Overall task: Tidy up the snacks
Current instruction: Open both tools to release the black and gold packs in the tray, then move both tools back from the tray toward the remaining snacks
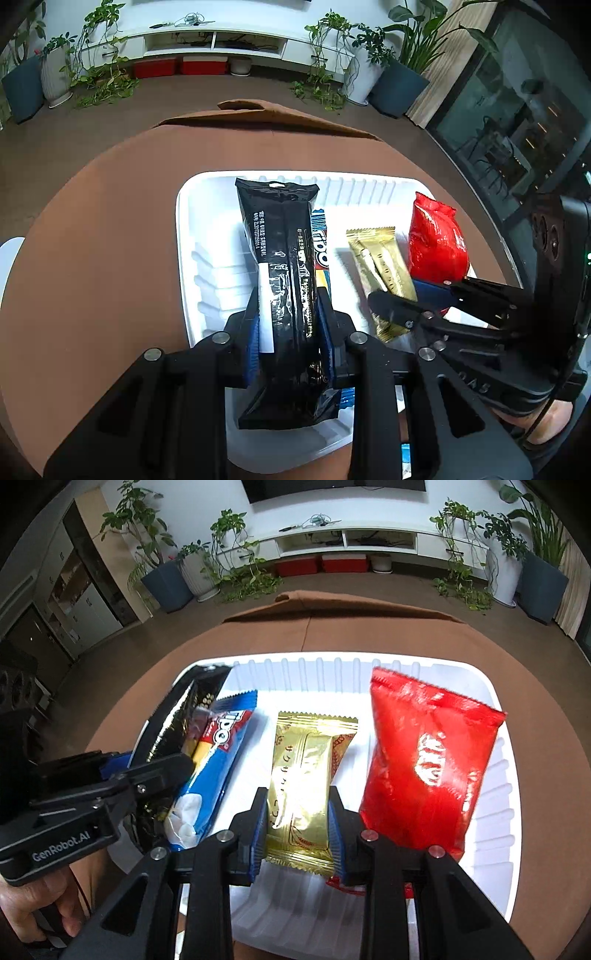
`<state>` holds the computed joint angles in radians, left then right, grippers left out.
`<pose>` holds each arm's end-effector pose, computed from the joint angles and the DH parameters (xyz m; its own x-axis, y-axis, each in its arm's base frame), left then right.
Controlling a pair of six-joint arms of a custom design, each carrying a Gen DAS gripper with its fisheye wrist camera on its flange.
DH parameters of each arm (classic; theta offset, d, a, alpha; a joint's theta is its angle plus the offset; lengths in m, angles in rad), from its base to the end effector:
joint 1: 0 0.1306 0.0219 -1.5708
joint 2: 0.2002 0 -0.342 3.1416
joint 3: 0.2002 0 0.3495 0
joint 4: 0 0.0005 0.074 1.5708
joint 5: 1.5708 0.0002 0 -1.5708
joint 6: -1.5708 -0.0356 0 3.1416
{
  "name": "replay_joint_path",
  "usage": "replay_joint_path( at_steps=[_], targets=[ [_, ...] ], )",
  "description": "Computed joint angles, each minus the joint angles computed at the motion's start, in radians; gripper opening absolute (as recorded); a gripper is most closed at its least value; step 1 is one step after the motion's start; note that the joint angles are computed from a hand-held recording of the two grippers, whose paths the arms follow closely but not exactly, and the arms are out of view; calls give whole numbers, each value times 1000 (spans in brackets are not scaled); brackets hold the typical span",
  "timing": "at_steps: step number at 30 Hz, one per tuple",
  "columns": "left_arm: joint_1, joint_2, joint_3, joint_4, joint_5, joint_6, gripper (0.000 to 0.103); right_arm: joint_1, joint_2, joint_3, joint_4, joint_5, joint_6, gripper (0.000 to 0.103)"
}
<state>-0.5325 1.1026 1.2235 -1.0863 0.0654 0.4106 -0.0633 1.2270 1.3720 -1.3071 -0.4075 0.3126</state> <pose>0.2919 -0.1753 0.4124 -0.8645 0.0472 -0.5003 0.2111 0.9376 -0.2764 0.3611 -0.0093 0.4216 -0.8409 -0.2296 -0.4900 -0.3759 0.8992 0.2238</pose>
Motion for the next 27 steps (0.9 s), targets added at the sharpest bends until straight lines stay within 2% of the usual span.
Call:
replay_joint_path(
  at_steps=[3,5,9,11,15,18,20,21,23,25,27],
  targets=[
    [-1,-1,-12,2,-2,5,31,11,5,1,-4,13,2,32],
    [-1,2,-12,-3,-8,3,49,13,13,7,-14,18,-1,33],
    [-8,3,-12,0,-7,-5,55,11,6,1,-5,29,8,35],
    [-11,3,-5,1,-14,-7,66,10,4,0,-4,37,6,39],
    [-12,-9,0,1,-18,-6,67,7,-4,1,-7,37,10,47],
    [-3,-33,0,-3,-19,3,72,-3,-17,3,-4,27,13,57],
    [0,-59,1,-12,-19,13,80,-12,-30,12,-9,18,11,60],
    [-2,-73,1,-17,-17,18,83,-19,-37,21,-16,7,11,63],
    [-15,-114,1,-32,-21,26,98,-50,-58,44,-38,-53,23,71],
    [-40,-167,-7,-46,-37,29,103,-94,-86,68,-57,-131,43,80],
    [-72,-231,-19,-58,-59,34,103,-171,-109,97,-106,-264,73,96]
  ],
)
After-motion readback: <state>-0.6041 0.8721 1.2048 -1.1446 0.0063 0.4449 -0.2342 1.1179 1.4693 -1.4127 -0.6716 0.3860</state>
